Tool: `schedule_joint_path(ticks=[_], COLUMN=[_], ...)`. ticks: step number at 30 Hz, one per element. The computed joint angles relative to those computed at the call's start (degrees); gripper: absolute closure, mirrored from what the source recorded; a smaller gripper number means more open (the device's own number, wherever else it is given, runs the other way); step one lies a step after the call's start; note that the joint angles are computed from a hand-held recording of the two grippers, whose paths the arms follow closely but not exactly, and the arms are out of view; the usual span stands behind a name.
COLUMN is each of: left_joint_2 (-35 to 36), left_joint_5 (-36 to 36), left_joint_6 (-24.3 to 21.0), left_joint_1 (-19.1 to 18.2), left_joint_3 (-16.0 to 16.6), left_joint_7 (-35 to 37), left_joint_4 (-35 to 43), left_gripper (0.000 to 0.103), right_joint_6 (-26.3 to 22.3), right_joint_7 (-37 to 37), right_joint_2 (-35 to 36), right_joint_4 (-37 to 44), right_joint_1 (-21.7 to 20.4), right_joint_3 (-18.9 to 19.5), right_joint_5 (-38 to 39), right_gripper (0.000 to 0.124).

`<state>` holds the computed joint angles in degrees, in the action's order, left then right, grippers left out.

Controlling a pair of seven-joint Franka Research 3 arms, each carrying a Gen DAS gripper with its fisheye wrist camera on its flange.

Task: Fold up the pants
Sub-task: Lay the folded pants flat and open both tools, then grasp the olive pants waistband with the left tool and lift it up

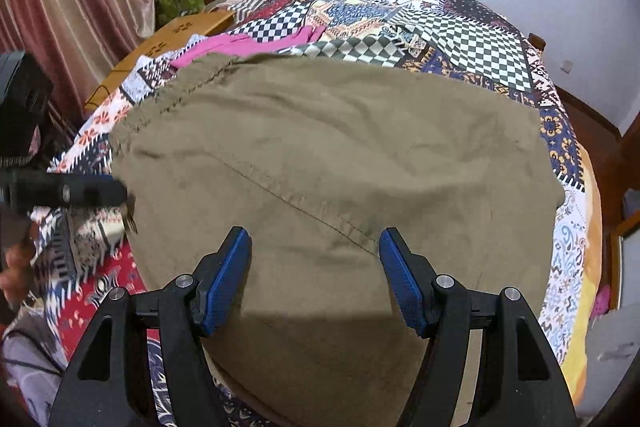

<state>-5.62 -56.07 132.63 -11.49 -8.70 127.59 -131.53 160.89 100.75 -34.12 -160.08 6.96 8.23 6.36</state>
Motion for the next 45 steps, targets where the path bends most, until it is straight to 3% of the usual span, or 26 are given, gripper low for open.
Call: schedule_joint_path(ticks=[5,8,10,15,21,31,39,45], left_joint_2=[2.0,2.8,3.3,3.6,3.2,-1.6,-9.5,-13.5], left_joint_5=[-0.1,0.9,2.0,6.4,9.0,12.2,25.3,32.3], left_joint_6=[-0.2,3.6,6.2,13.4,19.5,27.9,39.0,42.3], left_joint_1=[0.3,0.0,-0.3,-1.6,-3.2,-5.9,-6.8,-8.4], left_joint_3=[-0.3,-1.4,-2.0,-3.2,-3.7,-2.6,-1.2,1.0], left_joint_7=[-2.1,-4.2,-5.1,-7.8,-7.1,-5.8,-11.1,-14.2], left_joint_4=[2.4,3.0,3.3,2.8,1.9,-2.5,-10.5,-13.5], left_gripper=[0.02,0.022,0.027,0.056,0.066,0.071,0.072,0.072], right_joint_6=[-0.2,0.0,0.1,0.3,0.3,0.0,1.7,0.4], right_joint_7=[-1.9,-2.2,-2.4,-2.9,-3.1,-2.8,-3.9,-8.3], right_joint_2=[-0.1,0.0,0.1,-0.2,-0.2,0.0,3.4,7.0], right_joint_4=[-0.3,-0.3,-0.3,-0.6,-0.5,0.9,4.1,6.2], right_joint_1=[2.1,2.1,2.2,2.3,2.2,2.1,3.3,7.7], right_joint_3=[-2.6,-2.3,-2.4,-2.5,-2.7,-3.2,-2.8,-4.8], right_joint_5=[2.8,3.5,3.8,4.7,5.3,6.6,6.4,9.3], right_gripper=[0.06,0.06,0.06,0.06,0.06,0.06,0.06,0.06])
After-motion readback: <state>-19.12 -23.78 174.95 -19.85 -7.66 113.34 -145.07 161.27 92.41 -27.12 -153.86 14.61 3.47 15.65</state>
